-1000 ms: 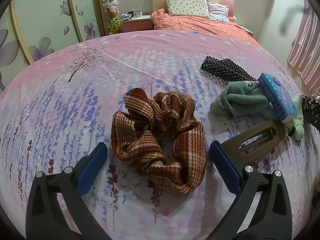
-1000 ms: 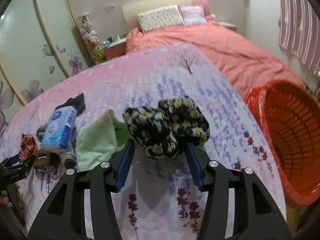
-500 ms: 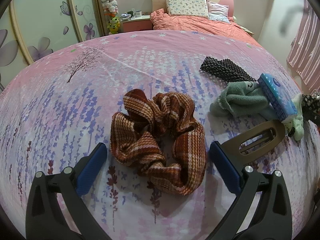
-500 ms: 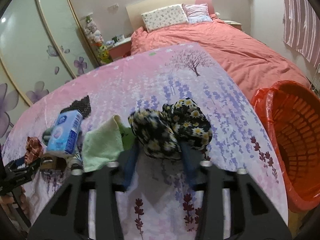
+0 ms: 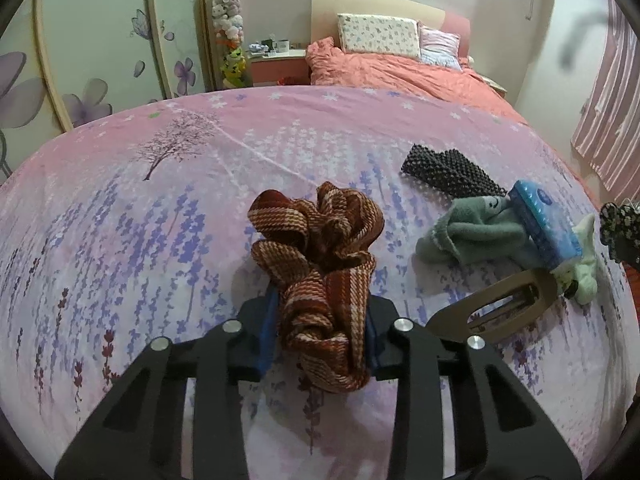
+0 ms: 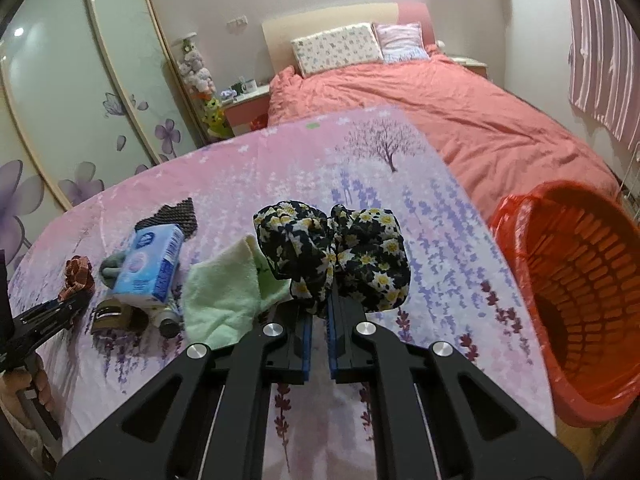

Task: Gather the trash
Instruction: 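Close the left tool on the brown plaid cloth and lift both cloths, then carry both cloths over the orange basket and open both tools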

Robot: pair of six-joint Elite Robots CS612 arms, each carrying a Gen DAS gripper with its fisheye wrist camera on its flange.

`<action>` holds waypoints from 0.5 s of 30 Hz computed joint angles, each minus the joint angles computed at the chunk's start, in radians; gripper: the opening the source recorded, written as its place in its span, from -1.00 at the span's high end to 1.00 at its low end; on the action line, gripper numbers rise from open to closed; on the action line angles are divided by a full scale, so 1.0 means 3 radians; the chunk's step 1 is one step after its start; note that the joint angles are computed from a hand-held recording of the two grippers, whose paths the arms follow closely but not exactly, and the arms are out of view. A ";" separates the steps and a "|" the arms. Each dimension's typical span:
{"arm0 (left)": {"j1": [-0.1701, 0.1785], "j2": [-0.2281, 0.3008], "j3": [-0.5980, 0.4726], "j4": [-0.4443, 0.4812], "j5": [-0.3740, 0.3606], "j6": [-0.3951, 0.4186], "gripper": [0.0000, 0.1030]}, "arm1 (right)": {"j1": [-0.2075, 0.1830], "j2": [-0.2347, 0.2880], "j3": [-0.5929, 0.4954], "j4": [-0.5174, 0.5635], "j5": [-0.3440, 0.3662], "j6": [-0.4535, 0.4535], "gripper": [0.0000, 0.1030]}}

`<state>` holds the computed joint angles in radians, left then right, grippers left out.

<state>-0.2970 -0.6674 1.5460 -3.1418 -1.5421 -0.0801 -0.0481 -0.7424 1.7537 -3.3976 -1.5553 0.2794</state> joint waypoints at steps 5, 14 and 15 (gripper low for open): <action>-0.0043 -0.0093 0.0145 -0.0235 0.0067 0.0027 0.34 | -0.0019 -0.0071 0.0113 -0.0201 -0.0019 -0.0003 0.88; -0.0222 -0.0337 0.0452 -0.0757 -0.0143 0.0177 0.31 | -0.0083 -0.0210 0.0353 -0.0564 -0.0164 0.0031 0.88; -0.0253 -0.0359 0.0479 -0.0806 -0.0182 0.0200 0.31 | -0.0089 -0.0218 0.0373 -0.0591 -0.0185 0.0030 0.88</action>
